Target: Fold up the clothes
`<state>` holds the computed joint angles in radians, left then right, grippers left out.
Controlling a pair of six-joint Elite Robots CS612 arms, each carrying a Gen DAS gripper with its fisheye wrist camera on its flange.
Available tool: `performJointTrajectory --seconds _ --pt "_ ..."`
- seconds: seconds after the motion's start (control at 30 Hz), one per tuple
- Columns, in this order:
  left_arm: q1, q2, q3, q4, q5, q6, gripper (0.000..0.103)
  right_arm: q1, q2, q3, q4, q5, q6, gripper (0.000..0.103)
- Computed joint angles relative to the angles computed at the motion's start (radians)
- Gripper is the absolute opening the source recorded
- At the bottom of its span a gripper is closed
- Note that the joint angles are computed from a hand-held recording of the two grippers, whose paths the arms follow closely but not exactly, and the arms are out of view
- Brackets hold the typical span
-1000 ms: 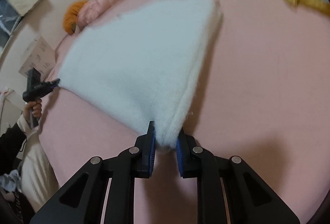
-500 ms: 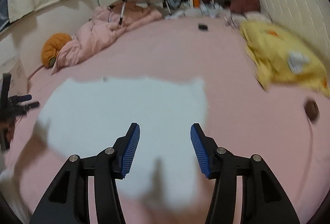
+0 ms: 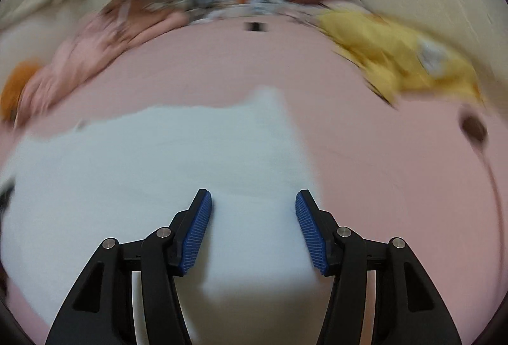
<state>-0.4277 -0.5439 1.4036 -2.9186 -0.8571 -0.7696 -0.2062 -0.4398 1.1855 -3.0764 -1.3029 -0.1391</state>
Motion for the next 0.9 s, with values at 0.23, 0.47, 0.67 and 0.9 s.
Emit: performJointTrajectory --seconds 0.23,0.47,0.67,0.9 --pt "-0.015 -0.019 -0.01 -0.125 0.114 0.027 0.103 -0.002 -0.009 -0.032 -0.043 -0.21 0.188 0.06" --pt "0.038 0.145 -0.428 0.259 -0.351 0.09 0.103 0.098 0.069 -0.27 0.289 -0.082 -0.127 0.06" --pt "0.051 0.146 -0.421 0.304 -0.271 0.123 0.103 0.102 0.139 -0.392 0.459 -0.077 -0.202 0.06" --pt "0.124 0.073 -0.293 0.312 -0.265 -0.003 0.101 0.054 0.162 -0.449 0.457 -0.145 0.067 0.056"
